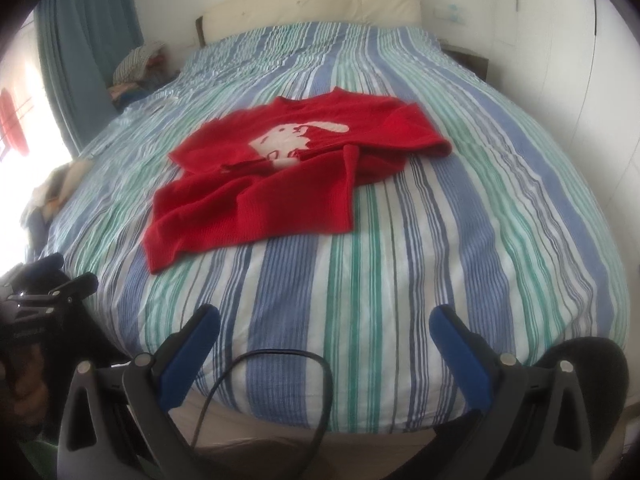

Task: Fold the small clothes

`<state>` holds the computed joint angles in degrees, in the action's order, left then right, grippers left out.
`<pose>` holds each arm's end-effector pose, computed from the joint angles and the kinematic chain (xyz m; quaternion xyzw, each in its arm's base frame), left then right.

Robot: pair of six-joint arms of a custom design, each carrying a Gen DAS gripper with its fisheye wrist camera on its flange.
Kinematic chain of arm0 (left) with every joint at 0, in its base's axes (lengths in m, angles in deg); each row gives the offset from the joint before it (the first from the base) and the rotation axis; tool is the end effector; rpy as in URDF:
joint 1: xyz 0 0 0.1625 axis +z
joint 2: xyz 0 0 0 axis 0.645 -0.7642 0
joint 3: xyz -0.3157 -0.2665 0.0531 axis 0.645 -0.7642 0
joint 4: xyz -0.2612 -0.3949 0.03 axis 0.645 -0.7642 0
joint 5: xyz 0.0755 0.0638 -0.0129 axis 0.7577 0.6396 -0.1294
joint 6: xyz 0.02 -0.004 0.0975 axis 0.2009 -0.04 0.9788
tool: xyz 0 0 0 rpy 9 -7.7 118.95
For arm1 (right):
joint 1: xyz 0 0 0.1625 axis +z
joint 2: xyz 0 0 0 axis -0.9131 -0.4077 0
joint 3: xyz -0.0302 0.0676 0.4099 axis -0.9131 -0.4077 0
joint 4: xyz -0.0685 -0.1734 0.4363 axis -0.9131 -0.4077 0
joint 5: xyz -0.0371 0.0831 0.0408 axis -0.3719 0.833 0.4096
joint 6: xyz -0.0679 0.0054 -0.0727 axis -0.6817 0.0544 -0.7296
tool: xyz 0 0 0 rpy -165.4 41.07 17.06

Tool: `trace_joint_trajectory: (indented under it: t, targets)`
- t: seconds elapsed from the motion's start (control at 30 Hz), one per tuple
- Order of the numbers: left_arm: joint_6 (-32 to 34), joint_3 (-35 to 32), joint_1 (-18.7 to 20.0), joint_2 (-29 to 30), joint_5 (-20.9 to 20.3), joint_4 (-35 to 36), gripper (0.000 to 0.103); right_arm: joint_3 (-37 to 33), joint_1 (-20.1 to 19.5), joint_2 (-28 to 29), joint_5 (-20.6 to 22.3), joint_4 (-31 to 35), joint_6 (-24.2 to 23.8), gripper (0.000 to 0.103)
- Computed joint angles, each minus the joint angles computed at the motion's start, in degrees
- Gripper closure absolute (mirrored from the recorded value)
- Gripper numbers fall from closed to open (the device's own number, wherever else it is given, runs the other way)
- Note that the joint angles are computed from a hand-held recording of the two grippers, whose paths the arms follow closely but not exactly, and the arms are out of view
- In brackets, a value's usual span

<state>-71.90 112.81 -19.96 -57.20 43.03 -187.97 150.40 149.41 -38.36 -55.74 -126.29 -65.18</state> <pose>-0.3935 -0.3707 0.0697 0.0615 0.8544 -0.3255 0.4003 0.0556 -0.4027 0.4751 0.2522 -0.8984 0.2264 0.2794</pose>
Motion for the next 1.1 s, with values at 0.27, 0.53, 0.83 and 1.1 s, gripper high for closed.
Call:
trace_joint_trajectory:
  t: [0.27,0.53,0.83,1.1]
  targets:
    - [-0.1,0.4,0.7,-0.4,-1.0,-1.7,0.000,-0.6,0.0,-0.5,1.8,-0.6,2.6,0.000]
    - [-1.4,0.8,-0.3,-0.8,-0.8,-1.2,0.000,0.4,0.9,-1.0,-0.7,-1.4,4.5,0.000]
    - [-2.4,1.0,-2.2,-1.5,-0.2,-0.7,0.000,1.8,1.6,-2.8,-1.0,-5.3,2.9,0.000]
    - [0.6,0.0,-4.4,-1.4,3.3,-3.6,0.000,2.9,3.9,-5.4,0.7,-6.9,4.0,0.000]
